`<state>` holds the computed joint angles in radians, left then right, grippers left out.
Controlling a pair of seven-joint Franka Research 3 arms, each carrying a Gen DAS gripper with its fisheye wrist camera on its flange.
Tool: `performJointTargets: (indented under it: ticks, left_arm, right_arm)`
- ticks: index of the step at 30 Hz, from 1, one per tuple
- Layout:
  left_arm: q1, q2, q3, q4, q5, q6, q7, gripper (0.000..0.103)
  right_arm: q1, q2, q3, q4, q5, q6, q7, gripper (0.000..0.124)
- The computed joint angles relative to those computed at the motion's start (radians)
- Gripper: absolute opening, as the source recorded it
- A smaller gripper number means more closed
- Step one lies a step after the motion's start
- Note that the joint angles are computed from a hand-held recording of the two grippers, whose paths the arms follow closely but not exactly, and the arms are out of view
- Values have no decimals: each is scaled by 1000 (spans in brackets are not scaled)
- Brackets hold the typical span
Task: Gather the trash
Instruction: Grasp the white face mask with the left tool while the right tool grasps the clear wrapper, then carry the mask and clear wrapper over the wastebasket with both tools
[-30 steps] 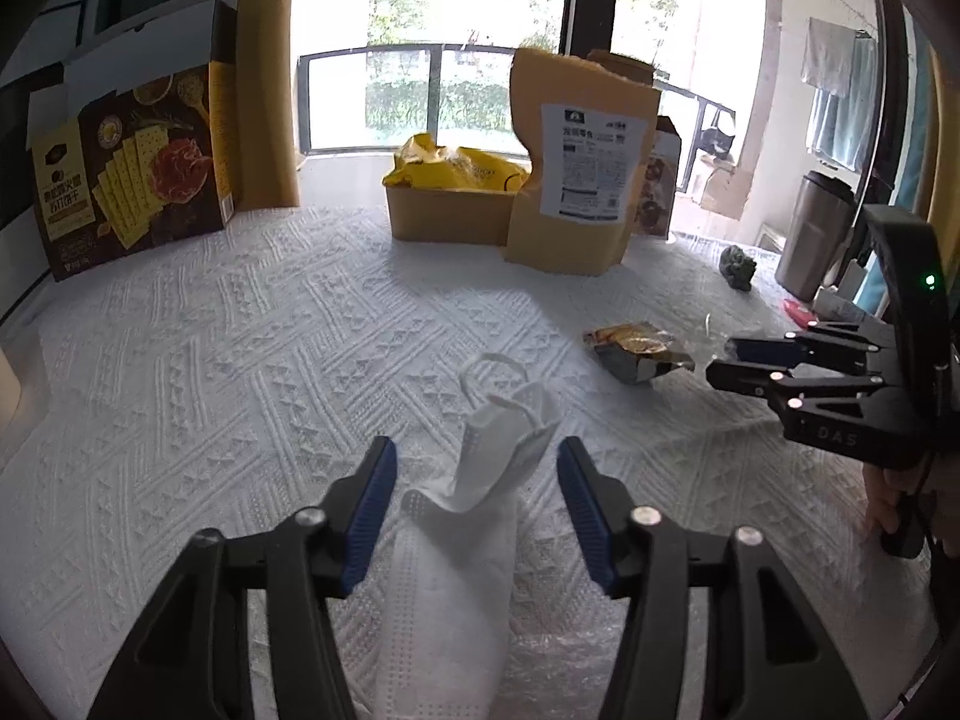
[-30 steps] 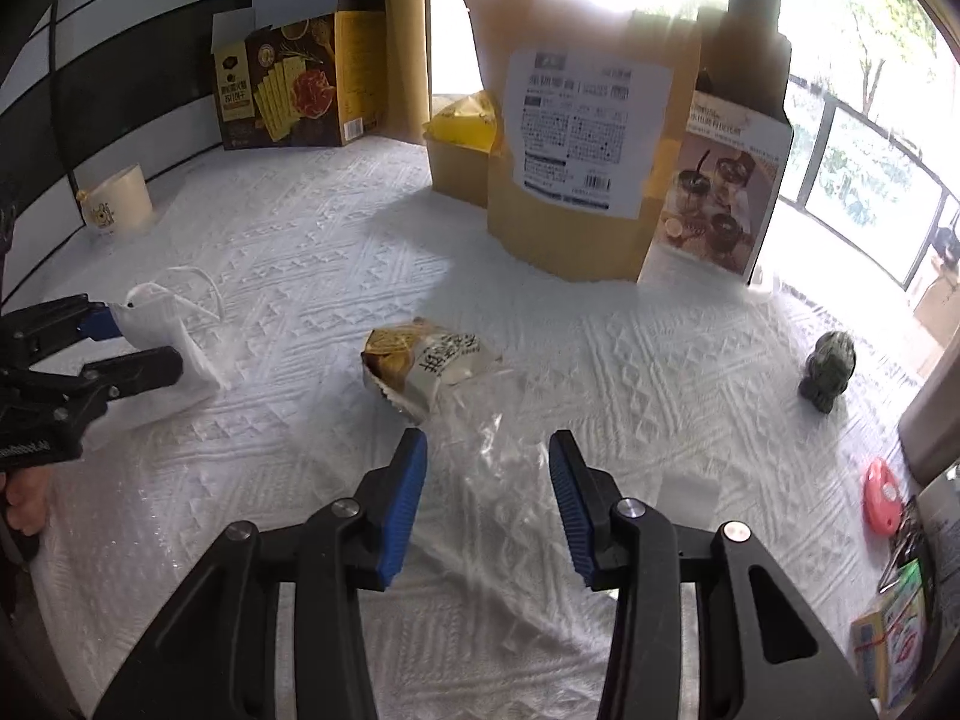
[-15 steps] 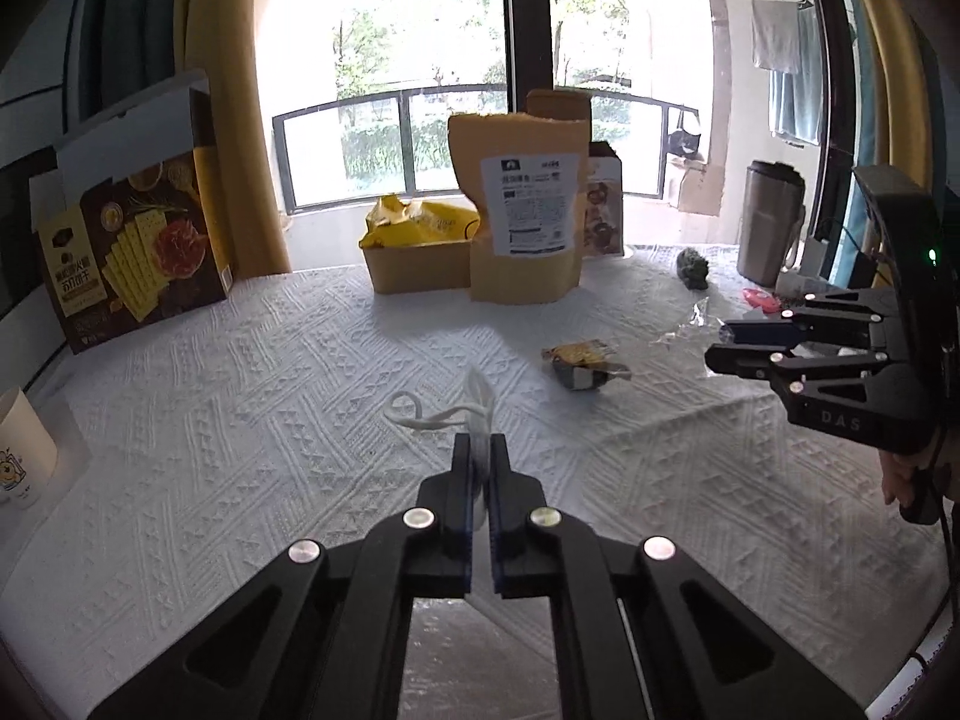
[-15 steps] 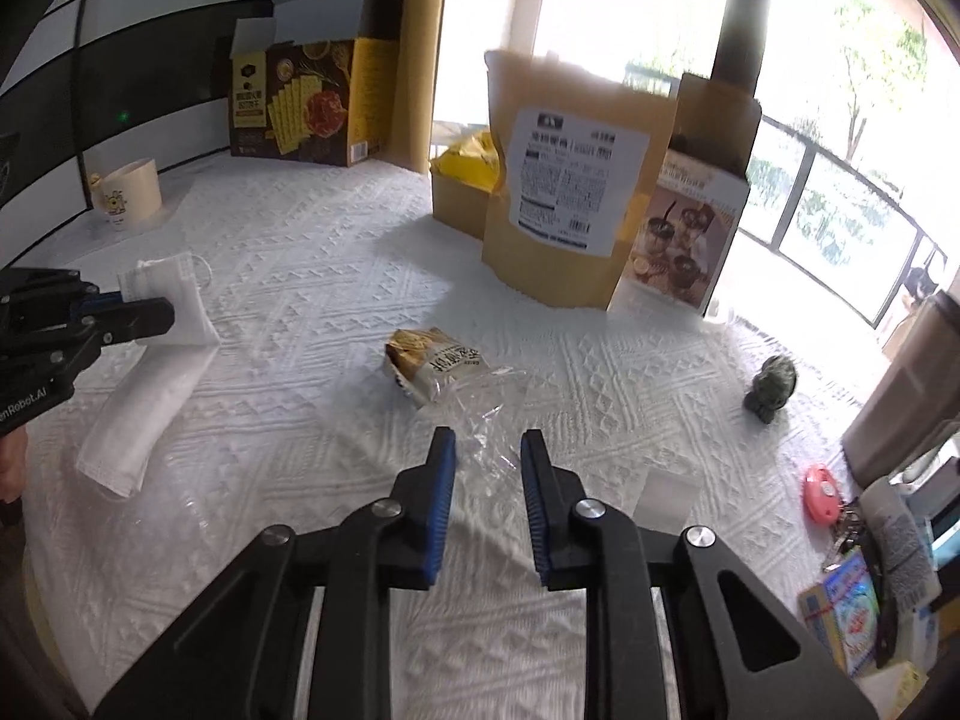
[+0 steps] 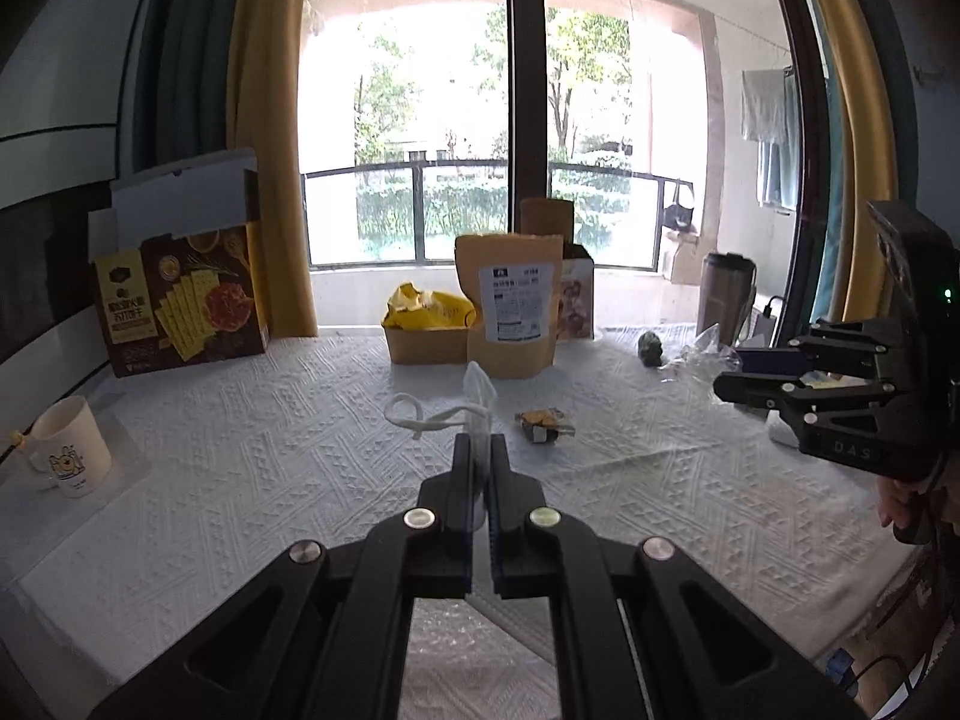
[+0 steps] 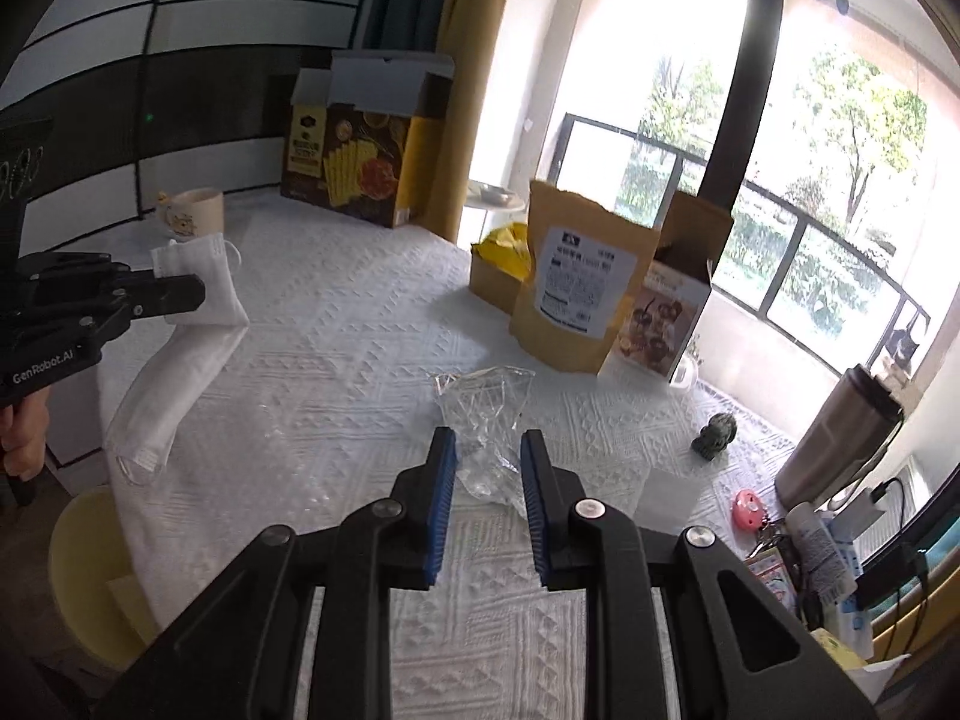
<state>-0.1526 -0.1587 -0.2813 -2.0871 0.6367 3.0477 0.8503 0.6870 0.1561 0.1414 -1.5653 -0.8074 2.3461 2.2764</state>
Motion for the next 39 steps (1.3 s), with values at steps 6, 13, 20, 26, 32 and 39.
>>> performJointTargets:
  ticks: [6, 13, 20, 26, 32, 39]
  left_arm:
    - [-16, -154, 24, -121, -53, 11, 39, 3]
    - [-11, -350, 34, -269, -130, -4, 87, 3]
    - [-12, -524, 45, -406, -194, -43, 106, 3]
    - [-49, -637, 77, -524, -257, -79, 116, 3]
    - [-85, -721, 98, -647, -317, -91, 102, 3]
    - [-130, -768, 122, -738, -376, -129, 88, 3]
  right_arm:
    - [21, -64, 33, -23, -38, -21, 43, 20]
    - [30, -108, 89, -33, -72, -44, 68, 20]
    - [57, -128, 130, -41, -113, -28, 117, 21]
    - [81, -141, 155, -88, -144, 39, 193, 21]
    - [84, -185, 183, -190, -254, 133, 387, 21]
    - [87, -174, 208, -260, -287, 233, 555, 21]
